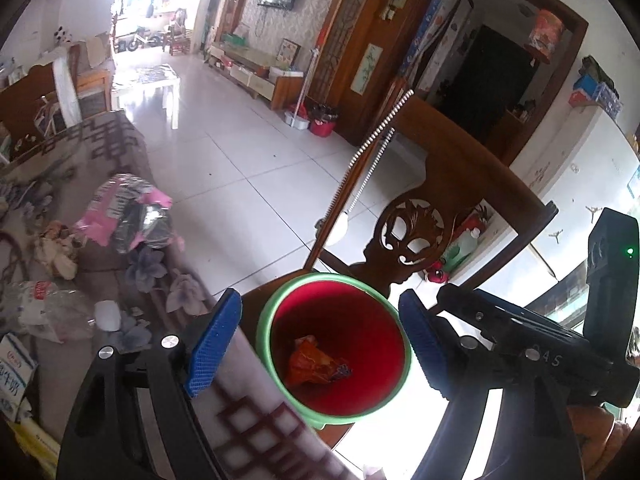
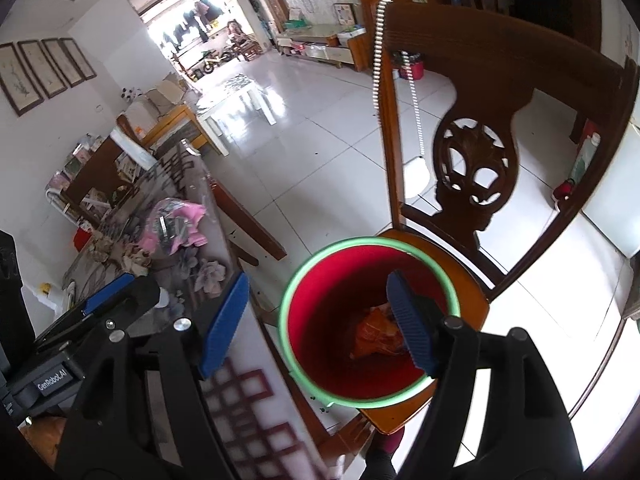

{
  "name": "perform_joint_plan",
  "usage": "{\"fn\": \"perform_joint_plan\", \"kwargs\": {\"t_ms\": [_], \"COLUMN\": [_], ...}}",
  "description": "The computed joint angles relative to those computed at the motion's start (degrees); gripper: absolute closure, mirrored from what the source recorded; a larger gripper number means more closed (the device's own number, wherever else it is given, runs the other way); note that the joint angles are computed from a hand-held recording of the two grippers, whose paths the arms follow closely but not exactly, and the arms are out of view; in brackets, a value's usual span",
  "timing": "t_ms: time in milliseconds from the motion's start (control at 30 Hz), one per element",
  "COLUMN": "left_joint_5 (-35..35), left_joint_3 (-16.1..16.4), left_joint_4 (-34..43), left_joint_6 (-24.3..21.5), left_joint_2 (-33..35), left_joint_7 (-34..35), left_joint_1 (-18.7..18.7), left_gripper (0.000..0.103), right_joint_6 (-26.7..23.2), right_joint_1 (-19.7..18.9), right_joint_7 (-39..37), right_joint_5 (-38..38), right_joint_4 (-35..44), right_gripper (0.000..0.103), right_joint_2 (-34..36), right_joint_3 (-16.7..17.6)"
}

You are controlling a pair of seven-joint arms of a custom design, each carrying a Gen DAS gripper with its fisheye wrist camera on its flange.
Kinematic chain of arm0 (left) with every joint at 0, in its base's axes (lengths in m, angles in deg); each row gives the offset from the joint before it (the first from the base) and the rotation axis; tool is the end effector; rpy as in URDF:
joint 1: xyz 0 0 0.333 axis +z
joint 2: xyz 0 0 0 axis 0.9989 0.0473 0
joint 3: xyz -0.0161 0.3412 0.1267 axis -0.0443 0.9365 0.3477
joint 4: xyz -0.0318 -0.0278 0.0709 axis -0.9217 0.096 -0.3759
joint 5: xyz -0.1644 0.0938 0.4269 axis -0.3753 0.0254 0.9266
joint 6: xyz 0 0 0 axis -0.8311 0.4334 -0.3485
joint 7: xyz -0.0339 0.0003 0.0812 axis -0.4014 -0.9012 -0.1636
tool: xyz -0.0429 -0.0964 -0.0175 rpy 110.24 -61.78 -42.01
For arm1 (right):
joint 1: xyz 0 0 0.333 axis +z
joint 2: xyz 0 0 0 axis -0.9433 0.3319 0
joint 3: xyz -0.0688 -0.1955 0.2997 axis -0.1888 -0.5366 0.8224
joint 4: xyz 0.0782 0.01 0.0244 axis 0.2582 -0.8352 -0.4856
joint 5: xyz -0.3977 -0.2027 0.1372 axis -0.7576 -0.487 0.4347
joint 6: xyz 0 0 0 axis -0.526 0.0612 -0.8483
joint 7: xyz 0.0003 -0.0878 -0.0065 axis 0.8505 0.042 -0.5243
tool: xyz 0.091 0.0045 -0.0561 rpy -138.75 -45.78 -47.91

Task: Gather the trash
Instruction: 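Open both grippers over the red bin to drop the bag and cup, then grasp the pink wrapper with the left gripper while the right gripper grasps the white-pink carton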

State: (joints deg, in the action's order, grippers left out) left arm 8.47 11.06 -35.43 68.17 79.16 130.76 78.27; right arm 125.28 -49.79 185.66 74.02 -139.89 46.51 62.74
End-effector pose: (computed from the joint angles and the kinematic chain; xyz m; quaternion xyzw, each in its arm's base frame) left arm 0.6871 -0.2527 0.5535 -0.6258 0.6830 -0.3595 0.1123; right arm 0.6813 0.3137 0.5588 -0.6230 0.7003 -0.1074 0.3314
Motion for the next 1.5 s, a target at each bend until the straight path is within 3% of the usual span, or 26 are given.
{"fn": "perform_joint_plan", "kwargs": {"t_ms": [367,533,667,767,967,1200,1333,1367,1500], "left_joint_5": [-6.38,-1.64,6.48,14.85,22.84,17.62,14.51,13.67,9.19], "left_joint_3": [3.41,6.38,7.35,6.67,8.8,14.59,15.13,15.37,16.53], "left_joint_4": [-14.08,-23.62,-30.71,-36.44,-42.72,-46.86,-47.47,-47.39,-46.69], "left_joint_6": [3.08,3.3,0.36,-2.21,-9.95,-12.47,-11.43,-11.16,-11.81], "left_joint_2": [-11.85,-20.09,-27.21,-33.5,-40.72,-41.78,-40.25,-39.67,-37.85], "left_joint_7": [3.45,-2.2,-11.88,-21.26,-28.43,-25.95,-22.46,-21.48,-17.26], "left_joint_1": [3.12,6.75,13.46,21.31,29.23,28.18,26.79,26.42,24.48], "left_gripper": [0.025,0.025,0.025,0.025,0.025,0.025,0.027,0.03,0.059], "right_joint_6": [-3.37,-6.0,-7.73,-8.86,-11.7,-15.48,-16.5,-16.54,-16.92], "right_joint_1": [5.13,8.39,11.0,13.08,16.73,20.76,22.09,22.26,23.0], "right_joint_7": [2.46,0.71,-0.32,-1.21,-3.87,-7.09,-7.14,-7.19,-8.4], "right_joint_5": [-3.69,-3.86,-3.46,-2.95,-1.4,-1.66,-2.41,-2.5,-2.72], "right_joint_4": [5.72,10.67,14.85,18.7,25.81,32.9,34.04,34.0,35.32], "right_gripper": [0.031,0.031,0.031,0.03,0.03,0.029,0.028,0.028,0.028], "right_joint_2": [3.71,7.21,10.19,13.08,18.22,22.26,22.66,22.55,23.16], "right_joint_3": [1.52,2.89,3.51,4.04,4.89,4.25,3.47,3.41,3.67]}}
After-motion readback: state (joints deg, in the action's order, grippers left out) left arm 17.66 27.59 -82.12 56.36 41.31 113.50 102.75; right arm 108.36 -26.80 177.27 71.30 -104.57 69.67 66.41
